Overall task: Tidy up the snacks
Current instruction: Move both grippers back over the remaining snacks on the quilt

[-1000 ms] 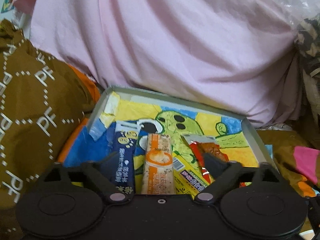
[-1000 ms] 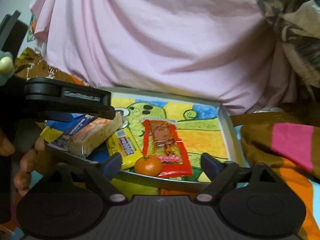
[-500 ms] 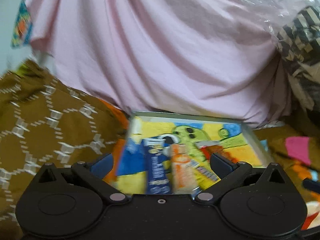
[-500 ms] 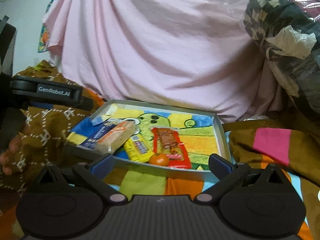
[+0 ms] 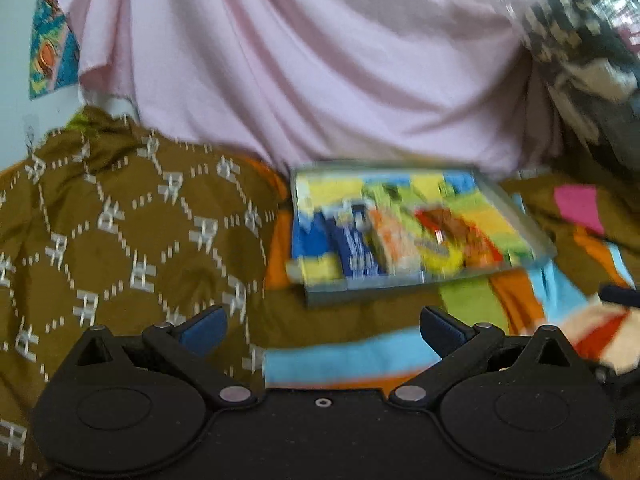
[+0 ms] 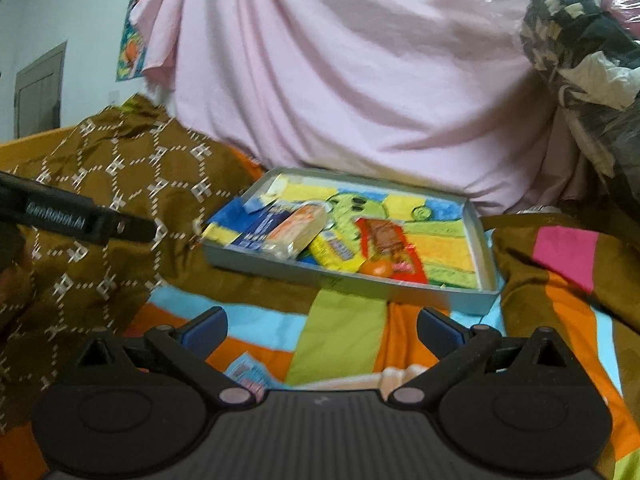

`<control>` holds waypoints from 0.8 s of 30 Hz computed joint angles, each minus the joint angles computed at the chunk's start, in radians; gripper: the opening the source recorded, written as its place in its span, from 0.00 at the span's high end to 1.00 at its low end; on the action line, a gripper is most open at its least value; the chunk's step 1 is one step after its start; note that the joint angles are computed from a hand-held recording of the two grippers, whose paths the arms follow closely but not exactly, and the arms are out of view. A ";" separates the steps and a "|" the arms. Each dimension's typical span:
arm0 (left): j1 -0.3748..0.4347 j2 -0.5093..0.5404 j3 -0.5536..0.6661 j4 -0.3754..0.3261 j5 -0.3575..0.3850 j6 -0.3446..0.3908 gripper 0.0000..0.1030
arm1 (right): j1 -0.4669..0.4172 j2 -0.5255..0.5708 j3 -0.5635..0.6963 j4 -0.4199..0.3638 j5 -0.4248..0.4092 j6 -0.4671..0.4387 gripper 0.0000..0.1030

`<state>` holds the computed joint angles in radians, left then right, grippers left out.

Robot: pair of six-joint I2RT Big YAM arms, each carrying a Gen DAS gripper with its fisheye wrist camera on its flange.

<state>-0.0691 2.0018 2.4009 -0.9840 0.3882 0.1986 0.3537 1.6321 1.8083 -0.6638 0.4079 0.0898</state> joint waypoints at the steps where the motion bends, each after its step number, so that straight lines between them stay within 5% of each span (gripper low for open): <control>1: 0.005 -0.015 -0.026 -0.015 0.009 0.025 0.01 | 0.005 -0.002 -0.005 -0.008 -0.001 0.005 0.00; 8: 0.032 -0.097 -0.176 -0.043 0.076 0.175 0.01 | 0.033 -0.001 -0.022 -0.115 -0.045 0.032 0.00; 24: 0.055 -0.077 -0.176 -0.183 0.097 0.326 0.01 | 0.067 0.000 -0.052 -0.254 -0.137 0.055 0.00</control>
